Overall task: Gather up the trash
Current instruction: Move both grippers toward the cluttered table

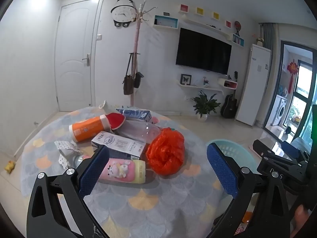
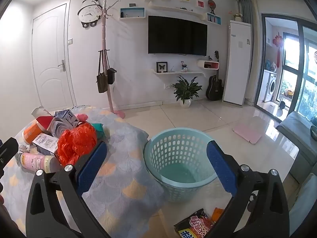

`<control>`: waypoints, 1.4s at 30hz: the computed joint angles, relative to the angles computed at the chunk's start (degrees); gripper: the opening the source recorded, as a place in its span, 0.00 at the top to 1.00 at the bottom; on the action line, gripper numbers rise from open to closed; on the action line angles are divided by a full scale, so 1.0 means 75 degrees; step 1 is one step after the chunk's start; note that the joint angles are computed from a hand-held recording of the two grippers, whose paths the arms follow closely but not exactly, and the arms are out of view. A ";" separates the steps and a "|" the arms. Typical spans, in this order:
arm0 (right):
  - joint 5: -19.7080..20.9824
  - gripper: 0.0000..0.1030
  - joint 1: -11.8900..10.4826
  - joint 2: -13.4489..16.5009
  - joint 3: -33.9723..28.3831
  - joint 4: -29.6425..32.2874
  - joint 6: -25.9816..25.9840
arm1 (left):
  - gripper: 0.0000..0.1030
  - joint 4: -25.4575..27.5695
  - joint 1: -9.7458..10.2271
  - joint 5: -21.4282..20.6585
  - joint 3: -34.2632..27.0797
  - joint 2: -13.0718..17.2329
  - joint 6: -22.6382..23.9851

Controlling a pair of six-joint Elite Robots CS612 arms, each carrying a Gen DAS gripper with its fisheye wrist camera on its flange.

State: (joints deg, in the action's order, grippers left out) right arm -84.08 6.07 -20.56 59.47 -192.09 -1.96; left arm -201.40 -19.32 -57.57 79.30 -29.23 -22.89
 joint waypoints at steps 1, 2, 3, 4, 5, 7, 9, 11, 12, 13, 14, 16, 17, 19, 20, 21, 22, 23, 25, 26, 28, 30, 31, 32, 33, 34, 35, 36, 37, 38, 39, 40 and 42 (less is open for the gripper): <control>-0.0012 0.07 0.0002 -0.0003 0.0009 -0.0016 -0.0007 | 0.07 -0.0006 0.0000 0.0014 0.0002 0.0001 0.0003; -0.0015 0.07 0.0004 -0.0004 0.0009 -0.0020 -0.0009 | 0.07 -0.0010 0.0003 0.0009 0.0005 0.0000 -0.0003; -0.0009 0.07 0.0002 -0.0010 0.0018 -0.0026 -0.0004 | 0.07 -0.0007 0.0009 -0.0017 0.0004 -0.0001 0.0017; -0.0014 0.07 0.0004 -0.0007 0.0013 -0.0026 0.0003 | 0.07 -0.0011 0.0011 -0.0029 0.0011 -0.0004 -0.0001; -0.0019 0.07 0.0006 -0.0005 0.0010 -0.0025 0.0000 | 0.07 -0.0009 0.0012 -0.0033 0.0019 -0.0007 -0.0022; -0.0023 0.07 0.0008 -0.0006 0.0010 -0.0022 -0.0004 | 0.07 -0.0085 0.0034 -0.0059 0.0072 0.0005 -0.0031; -0.0009 0.07 0.0006 -0.0008 0.0014 -0.0016 -0.0012 | 0.07 -0.0044 0.0032 -0.0052 0.0058 -0.0016 -0.0061; -0.0003 0.07 0.0007 -0.0021 0.0038 -0.0022 -0.0028 | 0.07 -0.0044 0.0033 -0.0064 0.0128 -0.0072 -0.0117; 0.0005 0.07 0.0009 -0.0026 0.0044 -0.0019 -0.0034 | 0.07 -0.0025 0.0037 -0.0072 0.0128 -0.0082 -0.0156; 0.0023 0.07 0.0008 -0.0035 0.0058 -0.0018 -0.0038 | 0.07 -0.0025 0.0030 -0.0092 0.0125 -0.0091 -0.0189; 0.0048 0.07 0.0007 -0.0045 0.0075 -0.0025 -0.0035 | 0.07 -0.0054 0.0028 -0.0124 0.0142 -0.0103 -0.0174; 0.0064 0.07 0.0007 -0.0057 0.0099 -0.0052 -0.0049 | 0.07 -0.0122 0.0015 0.0023 0.0093 -0.0040 0.0033; 0.0055 0.07 0.0013 -0.0057 0.0100 -0.0062 -0.0062 | 0.07 -0.0128 0.0013 0.0055 0.0099 -0.0041 0.0030; 0.0034 0.07 0.0022 -0.0059 0.0105 -0.0068 -0.0095 | 0.07 -0.0145 0.0021 0.0061 0.0111 -0.0040 0.0014; 0.0043 0.07 0.0022 -0.0059 0.0101 -0.0051 -0.0102 | 0.07 -0.0193 0.0027 0.0037 0.0130 -0.0052 -0.0038; 0.0051 0.07 0.0022 -0.0053 0.0085 -0.0028 -0.0104 | 0.07 -0.0208 0.0030 0.0037 0.0143 -0.0056 -0.0057; 0.0051 0.07 0.0025 -0.0051 0.0081 -0.0020 -0.0110 | 0.07 -0.0247 0.0033 0.0042 0.0156 -0.0058 -0.0057; 0.0042 0.07 0.0029 -0.0052 0.0082 -0.0022 -0.0125 | 0.07 -0.0251 0.0036 0.0043 0.0169 -0.0064 -0.0080; 0.0040 0.07 0.0033 -0.0051 0.0081 -0.0028 -0.0134 | 0.07 -0.0360 0.0048 0.0064 0.0168 -0.0053 -0.0053; 0.0049 0.07 0.0036 -0.0050 0.0079 -0.0023 -0.0139 | 0.07 -0.0413 0.0046 0.0075 0.0175 -0.0052 -0.0050; 0.0047 0.07 0.0051 -0.0041 0.0063 -0.0011 -0.0157 | 0.07 -0.0432 0.0055 0.0101 0.0212 -0.0069 -0.0042; 0.0049 0.07 0.0063 -0.0034 0.0043 0.0014 -0.0183 | 0.07 -0.0233 0.0083 0.0100 0.0288 -0.0147 -0.0200; 0.0051 0.07 0.0074 -0.0030 0.0035 0.0016 -0.0184 | 0.07 -0.0296 0.0095 0.0142 0.0332 -0.0167 -0.0210; 0.0103 0.07 0.0075 -0.0026 0.0025 0.0029 -0.0193 | 0.07 -0.0247 0.0126 0.0169 0.0429 -0.0232 -0.0257; 0.0130 0.08 0.0085 -0.0017 0.0004 0.0044 -0.0207 | 0.07 -0.0075 0.0160 0.0207 0.0531 -0.0317 -0.0368; 0.0151 0.09 0.0093 -0.0008 -0.0012 0.0048 -0.0222 | 0.07 -0.0055 0.0194 0.0387 0.0636 -0.0378 -0.0492; 0.0177 0.09 0.0104 0.0007 -0.0038 0.0048 -0.0241 | 0.07 -0.0173 0.0248 0.0408 0.0714 -0.0397 -0.0731; 0.0205 0.11 0.0116 0.0019 -0.0065 0.0060 -0.0265 | 0.07 -0.0354 0.0280 0.0566 0.0790 -0.0407 -0.0662; 0.0257 0.12 0.0129 0.0034 -0.0098 0.0072 -0.0311 | 0.07 -0.0475 0.0316 0.0707 0.0874 -0.0429 -0.0728; 0.0329 0.13 0.0146 0.0055 -0.0143 0.0065 -0.0373 | 0.07 -0.0335 0.0394 0.0778 0.1002 -0.0499 -0.1113; 0.0389 0.15 0.0159 0.0075 -0.0181 0.0032 -0.0394 | 0.07 -0.0357 0.0432 0.0963 0.1108 -0.0549 -0.1179; 0.0467 0.18 0.0171 0.0102 -0.0236 0.0015 -0.0397 | 0.07 -0.0306 0.0475 0.1081 0.1231 -0.0630 -0.1227; 0.0756 0.26 0.0189 0.0191 -0.0424 0.0098 -0.0373 | 0.07 -0.0236 0.0637 0.1086 0.1499 -0.0776 -0.1678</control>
